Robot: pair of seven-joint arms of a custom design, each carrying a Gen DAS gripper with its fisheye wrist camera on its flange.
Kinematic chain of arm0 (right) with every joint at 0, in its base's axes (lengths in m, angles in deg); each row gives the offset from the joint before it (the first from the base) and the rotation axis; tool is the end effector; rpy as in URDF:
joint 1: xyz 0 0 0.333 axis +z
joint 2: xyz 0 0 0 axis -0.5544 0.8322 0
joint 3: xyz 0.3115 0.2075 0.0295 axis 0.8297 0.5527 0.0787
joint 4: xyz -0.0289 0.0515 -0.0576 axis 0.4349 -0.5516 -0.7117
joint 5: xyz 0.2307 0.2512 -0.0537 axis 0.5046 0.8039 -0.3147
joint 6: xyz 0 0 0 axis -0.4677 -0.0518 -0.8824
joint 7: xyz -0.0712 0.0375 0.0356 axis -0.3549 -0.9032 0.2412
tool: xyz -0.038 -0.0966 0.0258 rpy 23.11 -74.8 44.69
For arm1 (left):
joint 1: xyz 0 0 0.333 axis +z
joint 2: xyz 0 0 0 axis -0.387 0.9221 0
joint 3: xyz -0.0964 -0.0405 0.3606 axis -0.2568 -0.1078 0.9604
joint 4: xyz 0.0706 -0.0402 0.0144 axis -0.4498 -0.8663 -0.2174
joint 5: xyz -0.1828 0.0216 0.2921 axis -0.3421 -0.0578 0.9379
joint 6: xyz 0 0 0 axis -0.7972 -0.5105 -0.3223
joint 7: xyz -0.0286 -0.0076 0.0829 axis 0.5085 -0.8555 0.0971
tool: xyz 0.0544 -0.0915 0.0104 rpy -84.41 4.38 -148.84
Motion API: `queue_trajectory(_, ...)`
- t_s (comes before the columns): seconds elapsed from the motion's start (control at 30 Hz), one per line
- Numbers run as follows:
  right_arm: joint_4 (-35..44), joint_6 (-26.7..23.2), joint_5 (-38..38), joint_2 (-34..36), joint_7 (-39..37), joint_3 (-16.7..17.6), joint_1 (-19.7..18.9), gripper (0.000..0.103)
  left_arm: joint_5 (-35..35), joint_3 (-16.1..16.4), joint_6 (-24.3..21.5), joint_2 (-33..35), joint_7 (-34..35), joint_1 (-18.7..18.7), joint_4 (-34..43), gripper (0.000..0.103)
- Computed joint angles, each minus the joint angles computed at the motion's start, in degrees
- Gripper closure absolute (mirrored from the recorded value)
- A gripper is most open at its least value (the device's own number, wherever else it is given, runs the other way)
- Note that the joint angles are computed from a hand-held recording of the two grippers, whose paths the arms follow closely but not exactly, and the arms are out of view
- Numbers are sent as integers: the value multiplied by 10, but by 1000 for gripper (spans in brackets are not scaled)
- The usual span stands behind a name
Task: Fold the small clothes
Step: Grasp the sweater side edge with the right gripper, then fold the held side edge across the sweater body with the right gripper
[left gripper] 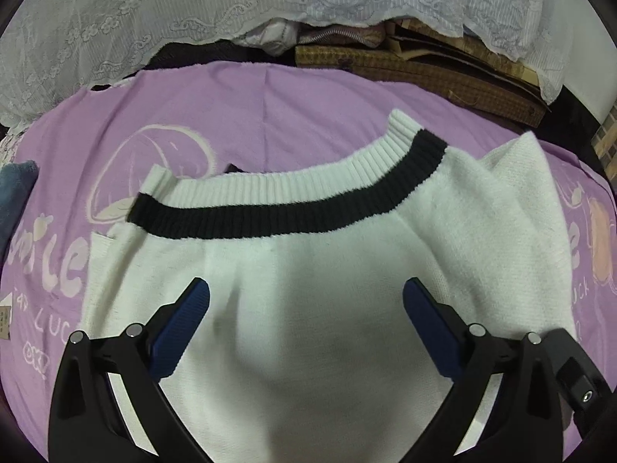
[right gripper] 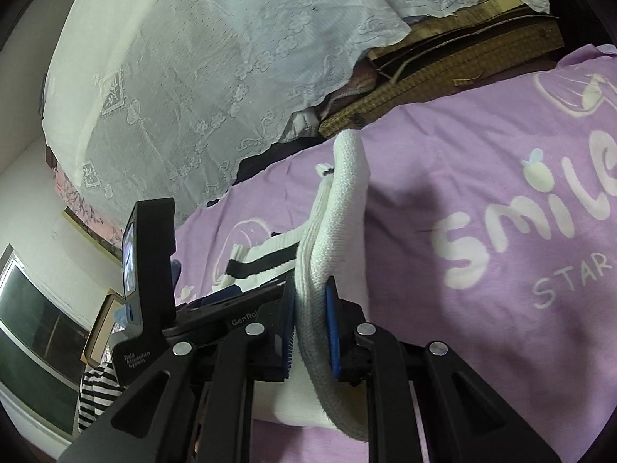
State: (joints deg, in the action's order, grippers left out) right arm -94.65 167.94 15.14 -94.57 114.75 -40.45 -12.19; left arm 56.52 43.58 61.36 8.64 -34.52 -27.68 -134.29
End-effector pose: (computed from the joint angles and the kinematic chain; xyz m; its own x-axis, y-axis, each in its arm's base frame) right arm 0.4420 0.1820 0.5721 0.3552 -0.7210 -0.5950 -0.7780 0.1247 -0.6157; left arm 0.4752 -0.1203 0.5597 0.2697 -0.9626 0.0269 -0.7930 -0.2378 -0.5608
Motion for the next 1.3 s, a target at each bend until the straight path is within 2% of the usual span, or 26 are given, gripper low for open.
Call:
queue_trajectory(0.13, 19, 16, -47, 6, 47, 18, 11, 88, -17, 15, 13, -22, 8, 7, -18, 8)
queue_trajectory(0.2, 28, 16, -66, 9, 63, 23, 19, 88, -43, 29, 26, -36, 28, 8, -31, 15)
queue_trajectory(0.3, 45, 19, -88, 15, 90, 32, 34, 88, -55, 40, 29, -58, 32, 21, -44, 19)
queue_trajectory(0.43, 65, 17, -84, 24, 98, 41, 57, 89, -73, 65, 39, -93, 43, 33, -72, 19)
queue_trajectory(0.5, 76, 20, -88, 32, 105, 50, 69, 89, -88, 81, 43, -113, 56, 38, -88, 23)
queue_trajectory(0.63, 93, 25, -97, 48, 120, 61, 89, 89, -64, 84, 30, -144, 51, 69, -107, 28)
queue_trajectory(0.67, 98, 26, -90, 52, 117, 64, 95, 90, -61, 87, 27, -148, 53, 72, -110, 28)
queue_trajectory(0.73, 113, 0, -68, 62, 106, 64, 103, 102, -66, 99, 21, -157, 65, 73, -118, 29)
queue_trajectory(0.77, 115, 1, -76, 66, 115, 67, 105, 102, -71, 107, 21, -162, 68, 75, -125, 29)
queue_trajectory(0.9, 120, -15, -48, 73, 104, 68, 109, 102, -151, 168, 34, -177, 141, 38, -158, 20)
queue_trajectory(1.07, 75, 11, -133, 45, 123, 70, 108, 99, -216, 189, 50, -200, 204, 9, -183, 20)
queue_trajectory(1.1, 62, 33, -130, 39, 105, 70, 111, 99, -227, 192, 49, -203, 217, -1, -181, 20)
queue_trajectory(1.2, 23, 49, -156, 14, 103, 64, 106, 99, -265, 198, 29, -199, 253, -31, -165, 20)
queue_trajectory(1.23, 9, 48, -151, 3, 95, 58, 105, 96, -283, 202, 21, -194, 266, -44, -158, 19)
queue_trajectory(1.3, -15, 53, -134, -15, 62, 51, 107, 73, -321, 209, 1, -179, 295, -64, -143, 19)
